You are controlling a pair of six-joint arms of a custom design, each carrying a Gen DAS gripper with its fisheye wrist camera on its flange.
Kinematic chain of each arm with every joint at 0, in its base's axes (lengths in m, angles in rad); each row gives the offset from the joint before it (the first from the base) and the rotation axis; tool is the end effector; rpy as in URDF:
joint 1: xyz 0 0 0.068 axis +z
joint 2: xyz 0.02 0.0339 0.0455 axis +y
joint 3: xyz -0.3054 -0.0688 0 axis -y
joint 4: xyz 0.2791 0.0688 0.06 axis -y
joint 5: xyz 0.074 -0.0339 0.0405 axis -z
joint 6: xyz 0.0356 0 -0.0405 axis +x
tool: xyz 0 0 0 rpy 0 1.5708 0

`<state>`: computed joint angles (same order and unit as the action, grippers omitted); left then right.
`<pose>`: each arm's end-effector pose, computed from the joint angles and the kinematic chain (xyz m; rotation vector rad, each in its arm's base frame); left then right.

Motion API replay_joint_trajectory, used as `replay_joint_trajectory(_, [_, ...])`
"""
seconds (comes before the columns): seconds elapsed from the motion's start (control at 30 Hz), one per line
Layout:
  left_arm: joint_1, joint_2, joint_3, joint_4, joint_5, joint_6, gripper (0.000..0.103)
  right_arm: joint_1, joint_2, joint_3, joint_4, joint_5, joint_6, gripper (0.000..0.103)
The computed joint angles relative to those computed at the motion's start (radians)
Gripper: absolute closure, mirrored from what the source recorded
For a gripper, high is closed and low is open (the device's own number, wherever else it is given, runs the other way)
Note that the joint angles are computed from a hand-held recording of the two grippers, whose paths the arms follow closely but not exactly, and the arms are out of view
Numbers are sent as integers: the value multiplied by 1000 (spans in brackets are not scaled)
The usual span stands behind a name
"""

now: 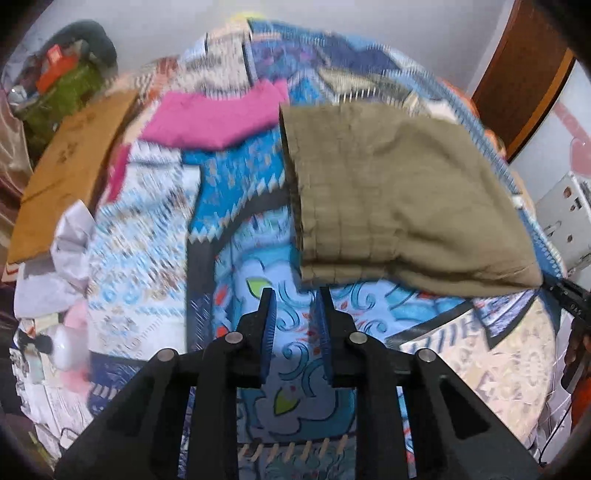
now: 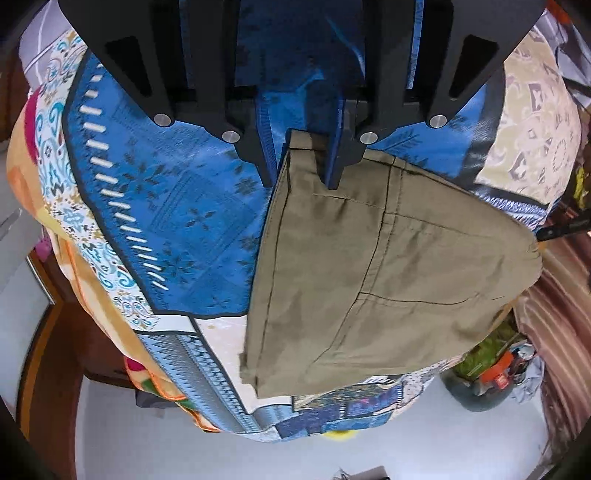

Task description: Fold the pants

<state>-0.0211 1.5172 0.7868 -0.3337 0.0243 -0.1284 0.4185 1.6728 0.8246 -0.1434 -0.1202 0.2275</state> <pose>0.3047 -0.0073 0.1811 -0.1331 2.6335 -0.0829 0.3094 0.1423 0.1561 -0.2945 2.5856 0.3946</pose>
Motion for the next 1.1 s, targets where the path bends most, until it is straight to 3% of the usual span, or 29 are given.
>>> replay_joint_trajectory(0.07, [10, -43, 20, -19, -32, 15, 81, -3, -18, 8, -30, -5, -3, 80])
replay_joint_trajectory(0.13, [29, -73, 41, -27, -6, 19, 74, 9, -42, 11, -50, 29, -16, 79])
replay_joint_trajectory(0.2, [33, -66, 74, -33, 20, 8, 56, 21, -72, 5, -48, 68, -15, 79])
replay_joint_trajectory(0.27, [16, -27, 109, -33, 23, 5, 52, 21, -100, 10, -44, 69, 1, 79])
replay_joint_trajectory(0.37, [-28, 51, 144, -27, 1, -18, 38, 21, -107, 35, -38, 21, 38, 73])
replay_joint_trajectory(0.43, [-43, 106, 153, -18, 14, -43, 38, 36, -95, 43, -16, 5, 49, 64])
replay_joint_trajectory(0.6, [-73, 131, 97, 60, -24, -50, 37, 85, 41, 107, -58, -7, 11, 64])
replay_joint_trajectory(0.67, [-81, 121, 83, 67, -48, -38, 37, 91, 25, 64, -6, -2, 14, 64])
replay_joint_trajectory(0.8, [-103, 113, 66, 79, -93, -32, 36, 76, 20, 62, -25, -26, 7, 64])
replay_joint_trajectory(1.1, [-91, 49, 129, 4, -121, 25, 37, 50, 8, 126, -126, -39, -72, 64])
